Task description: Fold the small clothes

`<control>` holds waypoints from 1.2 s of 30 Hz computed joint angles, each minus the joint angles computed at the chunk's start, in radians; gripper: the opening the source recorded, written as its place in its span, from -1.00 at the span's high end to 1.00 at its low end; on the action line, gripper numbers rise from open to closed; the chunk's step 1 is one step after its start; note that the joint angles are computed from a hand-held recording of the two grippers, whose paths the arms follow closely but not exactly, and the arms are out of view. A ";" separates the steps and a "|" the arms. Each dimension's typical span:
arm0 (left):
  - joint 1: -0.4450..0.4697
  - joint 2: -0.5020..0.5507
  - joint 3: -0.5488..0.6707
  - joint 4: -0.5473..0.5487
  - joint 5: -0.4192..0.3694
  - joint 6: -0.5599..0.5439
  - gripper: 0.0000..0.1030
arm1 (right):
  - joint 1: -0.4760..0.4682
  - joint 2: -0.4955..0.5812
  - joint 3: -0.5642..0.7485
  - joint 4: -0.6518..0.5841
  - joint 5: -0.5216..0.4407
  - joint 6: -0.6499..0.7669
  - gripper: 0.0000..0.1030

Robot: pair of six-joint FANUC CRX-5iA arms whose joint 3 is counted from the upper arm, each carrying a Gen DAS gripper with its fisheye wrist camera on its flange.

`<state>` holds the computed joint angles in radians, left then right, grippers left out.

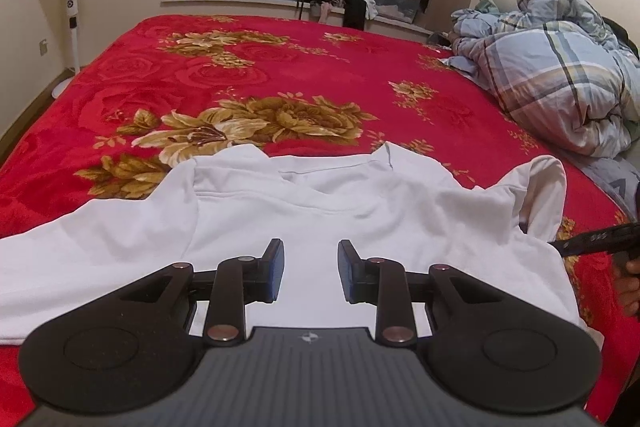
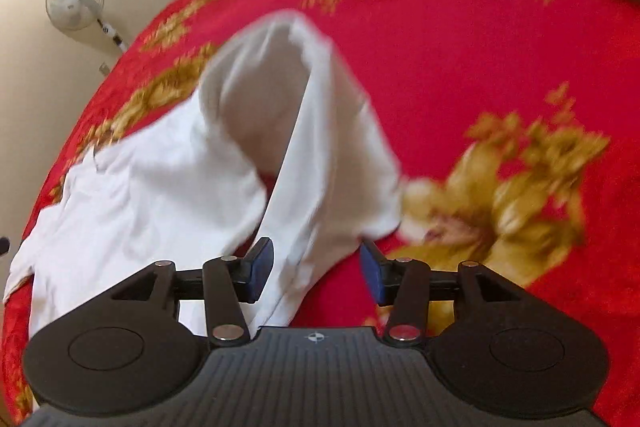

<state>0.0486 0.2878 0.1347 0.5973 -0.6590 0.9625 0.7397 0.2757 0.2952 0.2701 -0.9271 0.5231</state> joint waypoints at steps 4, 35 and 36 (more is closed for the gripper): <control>-0.010 0.003 0.004 0.004 0.013 -0.015 0.37 | 0.014 0.040 0.032 0.014 -0.030 0.024 0.83; 0.014 0.040 0.043 0.056 0.010 0.012 0.37 | -0.248 -0.144 -0.309 0.365 0.133 -0.640 0.01; 0.013 0.047 0.052 0.040 0.004 0.024 0.37 | -0.264 -0.128 -0.294 0.350 0.132 -0.647 0.01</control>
<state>0.0618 0.3346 0.1863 0.6376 -0.6546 0.9864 0.4757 0.1475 0.0016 0.6197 -0.7949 -0.1243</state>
